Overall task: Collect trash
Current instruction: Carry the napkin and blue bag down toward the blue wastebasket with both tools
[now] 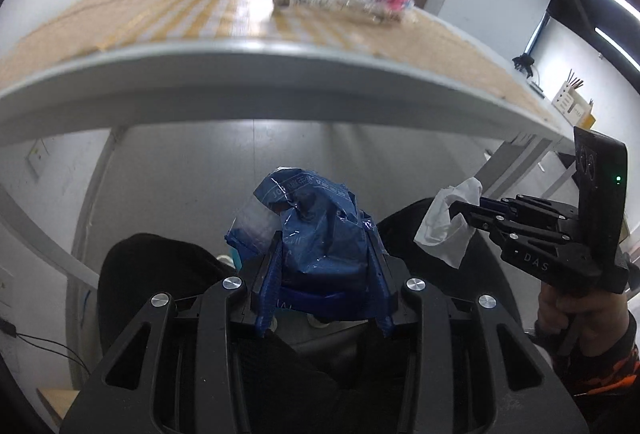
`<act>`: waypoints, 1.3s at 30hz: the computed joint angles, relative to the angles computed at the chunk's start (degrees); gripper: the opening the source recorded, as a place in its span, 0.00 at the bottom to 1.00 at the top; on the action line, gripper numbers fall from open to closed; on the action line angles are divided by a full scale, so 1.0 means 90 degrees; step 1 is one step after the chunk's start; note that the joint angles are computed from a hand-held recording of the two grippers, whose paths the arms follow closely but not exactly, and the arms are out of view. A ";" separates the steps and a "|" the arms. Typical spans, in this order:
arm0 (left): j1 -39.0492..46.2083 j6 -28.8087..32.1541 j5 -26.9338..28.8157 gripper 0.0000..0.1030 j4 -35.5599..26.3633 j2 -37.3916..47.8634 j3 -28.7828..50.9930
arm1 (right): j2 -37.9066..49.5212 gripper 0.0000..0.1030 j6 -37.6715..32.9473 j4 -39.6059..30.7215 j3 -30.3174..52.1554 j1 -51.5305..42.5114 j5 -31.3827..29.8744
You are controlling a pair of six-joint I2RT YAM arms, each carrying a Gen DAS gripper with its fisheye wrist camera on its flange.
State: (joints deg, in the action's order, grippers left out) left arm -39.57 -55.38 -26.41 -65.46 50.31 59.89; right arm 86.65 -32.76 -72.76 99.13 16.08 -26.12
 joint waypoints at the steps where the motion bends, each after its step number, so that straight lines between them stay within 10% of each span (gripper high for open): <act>1: 0.0229 0.0141 0.0179 0.37 0.0195 -0.0024 -0.0209 | 0.0029 0.15 0.0012 0.0045 -0.0089 0.0046 0.0099; 20: 0.4102 0.1946 0.3224 0.36 0.3697 0.2656 -0.1979 | 0.2073 0.15 0.0969 0.0987 -0.0139 0.1304 0.1799; 39: 0.5200 0.1952 0.4442 0.36 0.4731 0.6428 -0.0649 | 0.6785 0.15 0.2371 -0.0881 0.4673 0.1277 0.2047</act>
